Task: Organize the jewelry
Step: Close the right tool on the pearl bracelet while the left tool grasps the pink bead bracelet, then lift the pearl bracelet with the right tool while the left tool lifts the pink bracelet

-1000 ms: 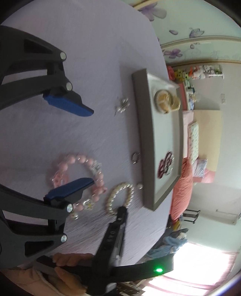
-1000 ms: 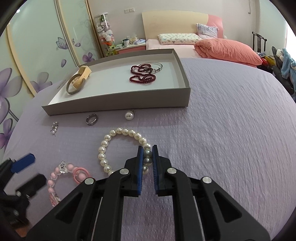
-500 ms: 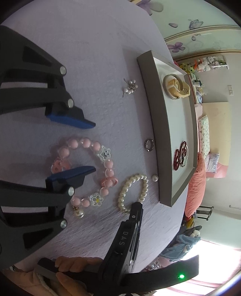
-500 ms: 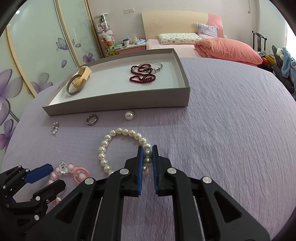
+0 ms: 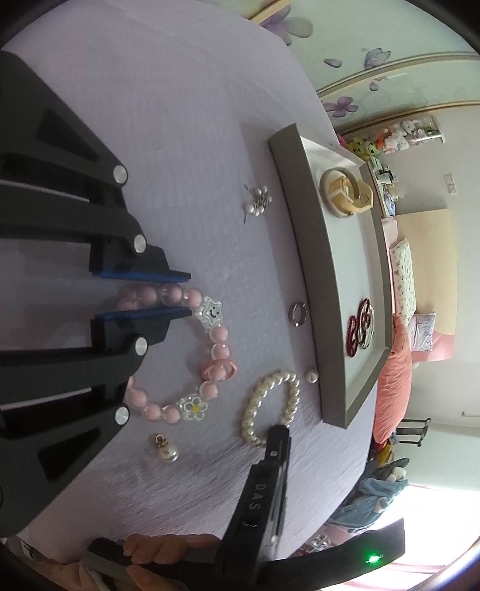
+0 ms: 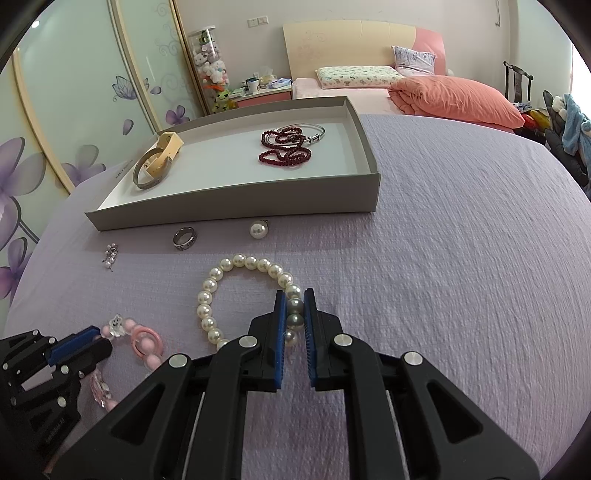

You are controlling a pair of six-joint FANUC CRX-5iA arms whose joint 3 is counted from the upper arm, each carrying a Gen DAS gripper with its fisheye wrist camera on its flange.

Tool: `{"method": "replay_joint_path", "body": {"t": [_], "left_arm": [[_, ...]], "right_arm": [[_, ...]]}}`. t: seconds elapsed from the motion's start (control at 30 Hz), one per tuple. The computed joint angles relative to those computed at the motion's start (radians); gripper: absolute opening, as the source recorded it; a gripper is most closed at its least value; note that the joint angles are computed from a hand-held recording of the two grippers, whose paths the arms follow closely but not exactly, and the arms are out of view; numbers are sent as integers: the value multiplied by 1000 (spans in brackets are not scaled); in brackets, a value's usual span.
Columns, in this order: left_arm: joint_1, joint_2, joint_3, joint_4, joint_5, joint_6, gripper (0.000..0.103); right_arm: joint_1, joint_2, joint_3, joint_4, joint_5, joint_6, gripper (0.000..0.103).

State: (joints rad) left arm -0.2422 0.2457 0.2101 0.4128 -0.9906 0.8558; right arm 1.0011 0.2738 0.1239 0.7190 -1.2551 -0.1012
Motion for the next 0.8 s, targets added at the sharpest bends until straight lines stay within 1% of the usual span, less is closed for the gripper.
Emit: {"method": "replay_joint_path", "body": {"t": [0.17,0.4,0.8], "left_arm": [[17,-4,-14,33,26,-10,13],[44,-6,-35,112,69,-26,13],[67,0,-26,160,77,-25,13]], "right_arm": [[0,1,1,0,-1,1,10],[1,1,2,1,3,-5,10],[8,-8,-16,30,22,-11,10]]}}
